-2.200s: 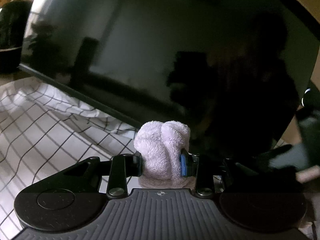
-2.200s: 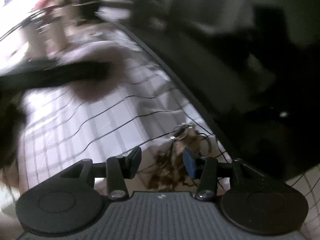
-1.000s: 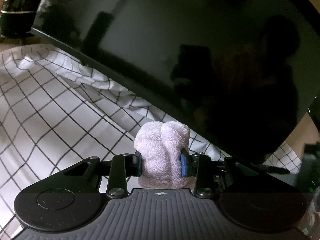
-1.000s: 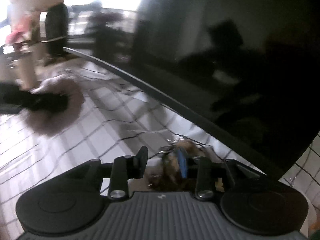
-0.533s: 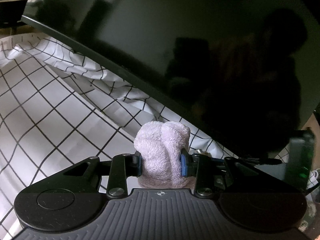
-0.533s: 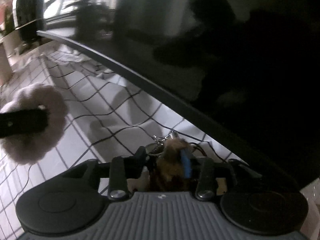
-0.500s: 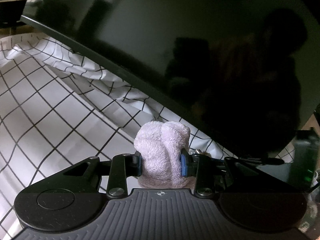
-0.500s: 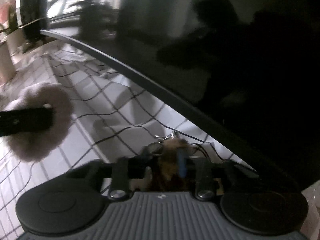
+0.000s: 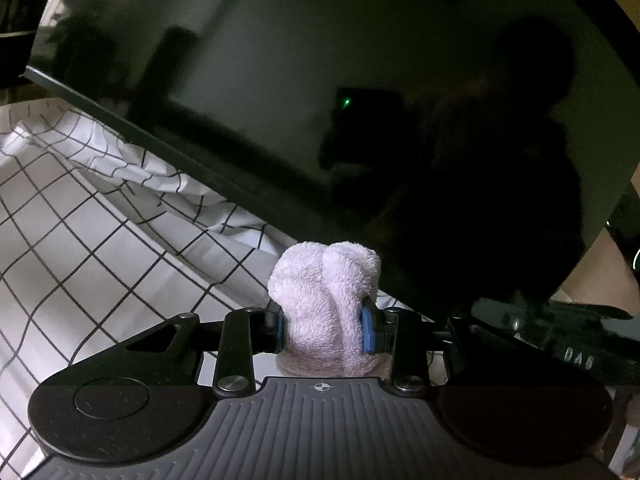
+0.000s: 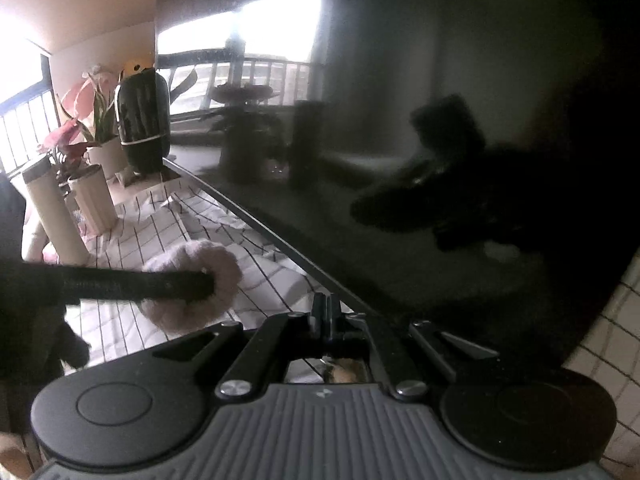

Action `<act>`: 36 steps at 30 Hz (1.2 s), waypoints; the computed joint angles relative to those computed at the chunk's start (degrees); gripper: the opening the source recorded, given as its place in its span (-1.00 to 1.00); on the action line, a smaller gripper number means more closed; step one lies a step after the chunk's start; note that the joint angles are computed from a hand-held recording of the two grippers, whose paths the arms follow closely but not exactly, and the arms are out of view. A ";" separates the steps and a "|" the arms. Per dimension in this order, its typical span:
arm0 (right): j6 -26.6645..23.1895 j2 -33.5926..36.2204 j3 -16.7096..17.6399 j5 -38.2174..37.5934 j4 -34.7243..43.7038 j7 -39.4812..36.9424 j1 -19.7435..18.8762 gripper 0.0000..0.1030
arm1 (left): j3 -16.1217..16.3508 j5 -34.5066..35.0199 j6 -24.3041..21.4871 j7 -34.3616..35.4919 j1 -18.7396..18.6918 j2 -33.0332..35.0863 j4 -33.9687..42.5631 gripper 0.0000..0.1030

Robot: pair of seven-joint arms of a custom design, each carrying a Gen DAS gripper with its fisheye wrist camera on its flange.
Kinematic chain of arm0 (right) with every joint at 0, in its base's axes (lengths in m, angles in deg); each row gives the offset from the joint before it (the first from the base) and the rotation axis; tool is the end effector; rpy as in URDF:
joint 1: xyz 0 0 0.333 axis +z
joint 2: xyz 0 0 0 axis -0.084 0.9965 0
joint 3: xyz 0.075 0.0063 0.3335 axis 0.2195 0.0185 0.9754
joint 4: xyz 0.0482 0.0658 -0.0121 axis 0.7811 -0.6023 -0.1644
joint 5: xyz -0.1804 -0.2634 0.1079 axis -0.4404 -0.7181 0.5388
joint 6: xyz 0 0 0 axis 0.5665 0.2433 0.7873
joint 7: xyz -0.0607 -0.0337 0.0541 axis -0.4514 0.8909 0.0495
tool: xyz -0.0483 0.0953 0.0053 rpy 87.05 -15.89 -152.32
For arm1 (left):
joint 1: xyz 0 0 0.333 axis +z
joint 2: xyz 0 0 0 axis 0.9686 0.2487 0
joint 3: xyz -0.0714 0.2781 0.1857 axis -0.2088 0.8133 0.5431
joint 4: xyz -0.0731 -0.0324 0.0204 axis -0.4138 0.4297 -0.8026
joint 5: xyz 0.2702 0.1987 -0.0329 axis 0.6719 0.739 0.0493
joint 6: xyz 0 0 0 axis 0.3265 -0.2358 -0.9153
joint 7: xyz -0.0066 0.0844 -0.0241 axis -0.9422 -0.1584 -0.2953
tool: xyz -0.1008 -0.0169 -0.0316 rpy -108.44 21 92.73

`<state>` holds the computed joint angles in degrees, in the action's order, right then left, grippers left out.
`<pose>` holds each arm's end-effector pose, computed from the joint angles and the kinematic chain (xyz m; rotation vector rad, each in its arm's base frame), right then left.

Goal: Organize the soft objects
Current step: 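Lift and carry both held plushes back toward the pink box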

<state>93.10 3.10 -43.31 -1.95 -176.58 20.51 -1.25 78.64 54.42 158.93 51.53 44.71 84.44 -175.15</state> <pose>0.5937 0.0419 0.4361 -1.9740 1.1124 -0.4603 0.5749 -0.2688 0.4116 -1.9711 1.5884 -1.3306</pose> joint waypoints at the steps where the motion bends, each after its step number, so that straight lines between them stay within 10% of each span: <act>1: -0.58 -0.08 -0.62 -2.87 -0.23 1.85 0.07 -0.99 | -0.13 -0.05 -0.04 -0.10 0.11 -0.02 -0.02 -0.28; 9: -10.18 6.38 -5.81 -37.84 7.21 35.72 3.03 -0.24 | -4.31 2.22 1.85 -1.00 3.42 0.38 -0.01 -0.27; 22: -3.07 13.99 -9.13 -66.03 8.71 56.41 9.72 -0.23 | -4.79 0.84 3.45 -2.72 4.10 -0.47 -3.92 -0.27; 28: -8.67 11.74 -0.09 -59.10 8.59 48.60 0.89 -0.74 | -5.48 0.62 4.12 -2.69 4.71 -0.22 -3.92 -0.27; 32: -14.32 7.80 6.28 -44.02 6.85 34.64 -6.23 -0.76 | -5.71 0.65 4.03 -2.65 4.88 -0.04 -3.64 -0.27; 36: -12.51 7.20 4.48 -40.84 5.27 30.82 -4.33 -0.57 | -5.89 0.87 3.90 -2.83 5.02 0.24 -3.38 -0.27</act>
